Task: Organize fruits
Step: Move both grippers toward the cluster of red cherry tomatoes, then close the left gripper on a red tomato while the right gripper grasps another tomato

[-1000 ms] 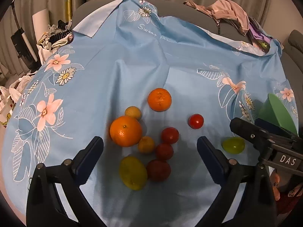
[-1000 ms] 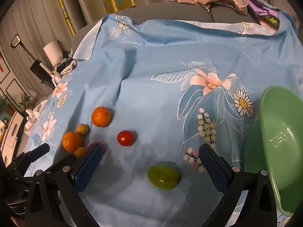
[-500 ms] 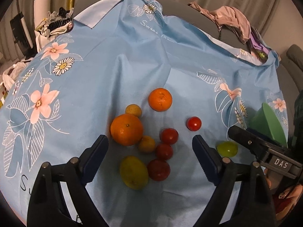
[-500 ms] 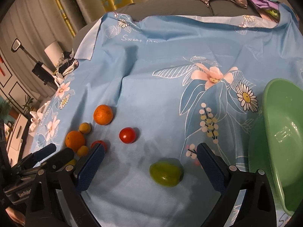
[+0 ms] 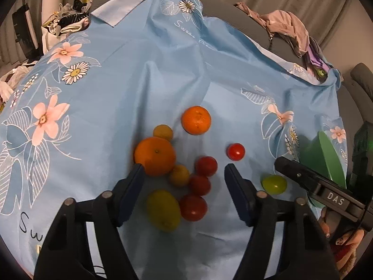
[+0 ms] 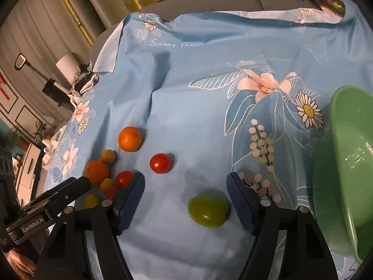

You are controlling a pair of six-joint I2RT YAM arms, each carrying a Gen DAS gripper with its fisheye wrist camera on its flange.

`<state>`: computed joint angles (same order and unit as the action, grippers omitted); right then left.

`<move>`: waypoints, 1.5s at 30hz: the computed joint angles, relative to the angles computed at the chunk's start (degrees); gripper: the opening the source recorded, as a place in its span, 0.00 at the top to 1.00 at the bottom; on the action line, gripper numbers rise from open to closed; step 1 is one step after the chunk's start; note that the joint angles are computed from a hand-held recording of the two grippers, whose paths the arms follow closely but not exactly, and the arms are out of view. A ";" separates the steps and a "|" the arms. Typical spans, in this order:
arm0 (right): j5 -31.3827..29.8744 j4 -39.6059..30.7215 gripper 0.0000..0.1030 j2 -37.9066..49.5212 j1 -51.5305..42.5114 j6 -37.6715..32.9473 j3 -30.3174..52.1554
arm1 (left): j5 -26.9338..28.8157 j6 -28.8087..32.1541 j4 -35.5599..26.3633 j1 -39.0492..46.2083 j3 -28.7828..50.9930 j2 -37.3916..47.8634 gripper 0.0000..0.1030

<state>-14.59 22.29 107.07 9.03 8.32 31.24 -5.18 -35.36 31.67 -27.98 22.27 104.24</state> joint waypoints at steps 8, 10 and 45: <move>0.07 -0.53 0.45 0.66 0.39 -0.58 0.42 | 2.99 0.95 0.88 0.05 1.02 2.22 0.66; -0.60 -0.53 0.46 0.86 0.21 -0.64 0.48 | 4.30 1.01 1.42 0.24 1.14 2.43 0.66; -6.16 -17.46 0.58 16.29 2.55 1.53 22.59 | 4.93 8.95 -12.86 -0.23 21.46 17.07 0.75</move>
